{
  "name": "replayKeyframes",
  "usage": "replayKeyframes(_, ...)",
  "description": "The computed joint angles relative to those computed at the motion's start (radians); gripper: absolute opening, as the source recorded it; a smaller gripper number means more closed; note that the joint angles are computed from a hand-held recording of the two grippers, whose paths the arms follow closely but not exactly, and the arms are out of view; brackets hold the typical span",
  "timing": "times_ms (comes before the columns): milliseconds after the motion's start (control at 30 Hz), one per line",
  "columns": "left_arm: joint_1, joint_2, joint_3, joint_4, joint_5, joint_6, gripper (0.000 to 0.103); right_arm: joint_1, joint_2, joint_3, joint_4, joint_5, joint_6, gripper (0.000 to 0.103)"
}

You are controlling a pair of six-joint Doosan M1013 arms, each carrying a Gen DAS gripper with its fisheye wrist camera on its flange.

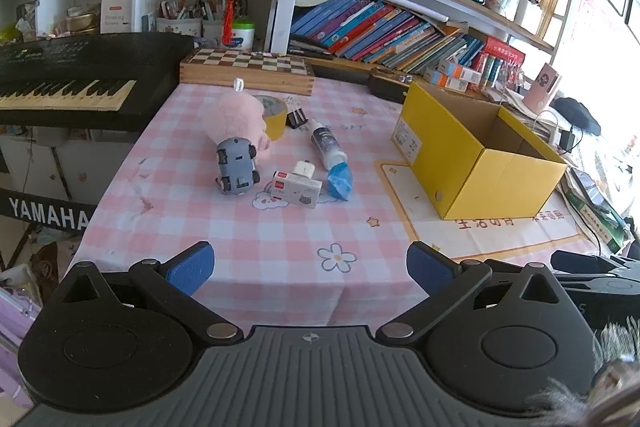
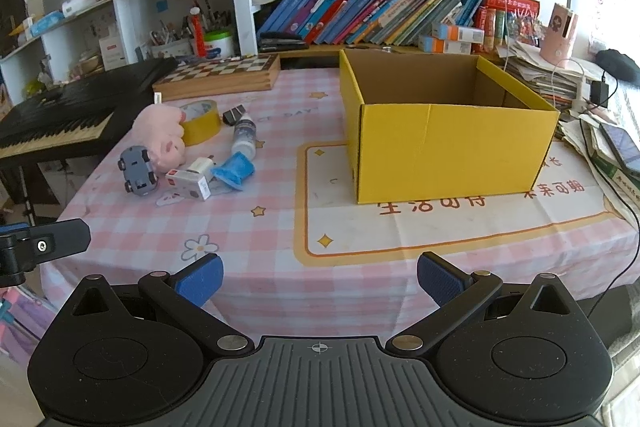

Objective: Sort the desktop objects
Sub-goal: 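Move both tools toward the grey toy car and blue packet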

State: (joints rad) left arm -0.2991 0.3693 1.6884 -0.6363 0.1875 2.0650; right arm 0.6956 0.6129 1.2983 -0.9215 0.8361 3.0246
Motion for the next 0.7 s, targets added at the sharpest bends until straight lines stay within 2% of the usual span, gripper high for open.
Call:
replayKeyframes(100, 0.001, 0.002, -0.005, 0.152, -0.003, -0.162, 0.103, -0.003, -0.003, 0.005, 0.005, -0.022, 0.0, 0.103)
replayKeyframes(233, 0.008, 0.003, -0.006, 0.114, -0.004, -0.139, 0.103, -0.004, -0.001, 0.0, 0.009, -0.02, 0.001, 0.103)
replayKeyframes(367, 0.012, 0.004, -0.007, 0.046, 0.001, -0.064, 0.103, -0.005, 0.001, -0.003, 0.01, -0.018, -0.006, 0.103)
replayKeyframes(700, 0.02, 0.004, -0.012, 0.121, 0.028, -0.13, 0.103, -0.001, 0.017, -0.03, 0.04, -0.022, -0.067, 0.103)
